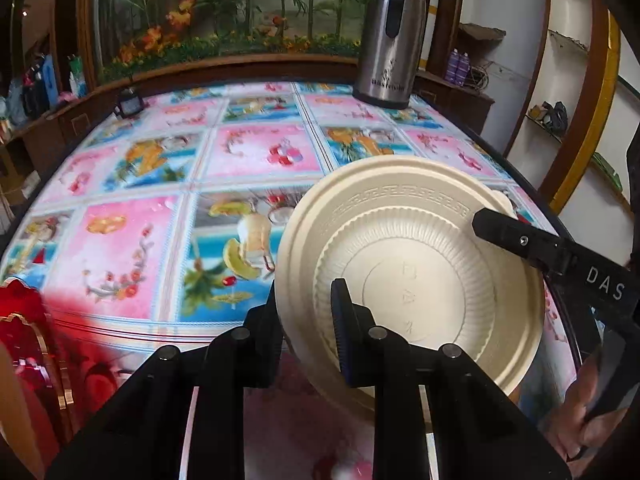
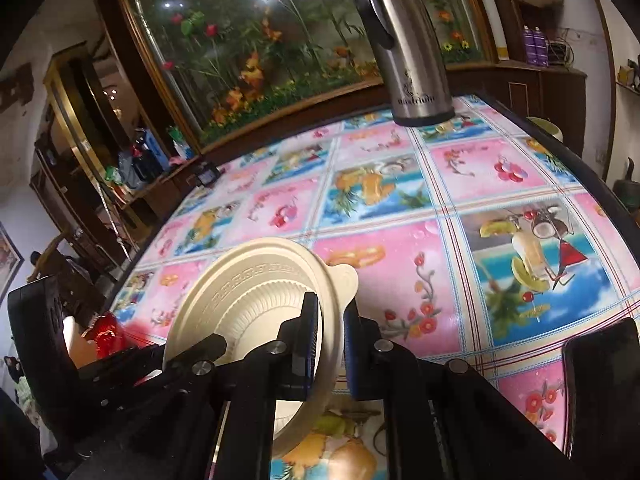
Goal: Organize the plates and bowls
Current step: 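Swing the held beige bowl with the right tool over the red plate stack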
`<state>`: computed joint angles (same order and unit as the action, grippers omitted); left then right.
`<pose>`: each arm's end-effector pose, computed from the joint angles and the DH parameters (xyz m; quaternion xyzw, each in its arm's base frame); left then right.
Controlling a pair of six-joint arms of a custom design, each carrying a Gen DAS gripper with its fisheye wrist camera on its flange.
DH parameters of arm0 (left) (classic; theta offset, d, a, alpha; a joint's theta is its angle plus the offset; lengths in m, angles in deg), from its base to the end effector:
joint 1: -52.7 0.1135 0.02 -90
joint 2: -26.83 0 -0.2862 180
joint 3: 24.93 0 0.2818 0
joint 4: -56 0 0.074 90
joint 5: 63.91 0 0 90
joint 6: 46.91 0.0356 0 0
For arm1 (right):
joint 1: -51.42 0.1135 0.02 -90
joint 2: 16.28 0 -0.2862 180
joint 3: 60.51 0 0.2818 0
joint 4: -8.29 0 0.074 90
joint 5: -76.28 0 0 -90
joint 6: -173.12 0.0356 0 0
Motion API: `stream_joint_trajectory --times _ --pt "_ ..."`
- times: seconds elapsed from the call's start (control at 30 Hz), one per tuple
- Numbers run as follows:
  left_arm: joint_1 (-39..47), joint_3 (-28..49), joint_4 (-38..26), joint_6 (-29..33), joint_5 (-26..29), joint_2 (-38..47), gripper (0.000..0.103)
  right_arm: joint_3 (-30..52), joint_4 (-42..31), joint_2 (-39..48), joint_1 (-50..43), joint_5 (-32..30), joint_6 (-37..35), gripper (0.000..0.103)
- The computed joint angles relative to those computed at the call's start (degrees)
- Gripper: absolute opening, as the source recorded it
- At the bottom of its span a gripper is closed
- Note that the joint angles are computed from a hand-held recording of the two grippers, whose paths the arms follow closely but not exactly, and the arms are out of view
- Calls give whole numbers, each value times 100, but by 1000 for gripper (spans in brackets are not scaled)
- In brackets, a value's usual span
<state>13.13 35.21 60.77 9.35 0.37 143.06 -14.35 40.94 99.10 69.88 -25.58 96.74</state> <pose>0.2951 -0.2238 0.0536 -0.0268 0.9225 -0.0243 0.3844 0.3108 0.1115 0.0438 -0.0839 0.8857 0.2122 0.4042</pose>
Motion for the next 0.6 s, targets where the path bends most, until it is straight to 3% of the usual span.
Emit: stream_joint_trajectory --times 0.33,0.6 --pt "-391 -453 -376 -208 -573 -780 20 -487 475 -304 -4 -433 153 12" --pt "-575 -1076 -277 -290 -717 -1524 20 -1185 250 -1191 360 -136 531 12"
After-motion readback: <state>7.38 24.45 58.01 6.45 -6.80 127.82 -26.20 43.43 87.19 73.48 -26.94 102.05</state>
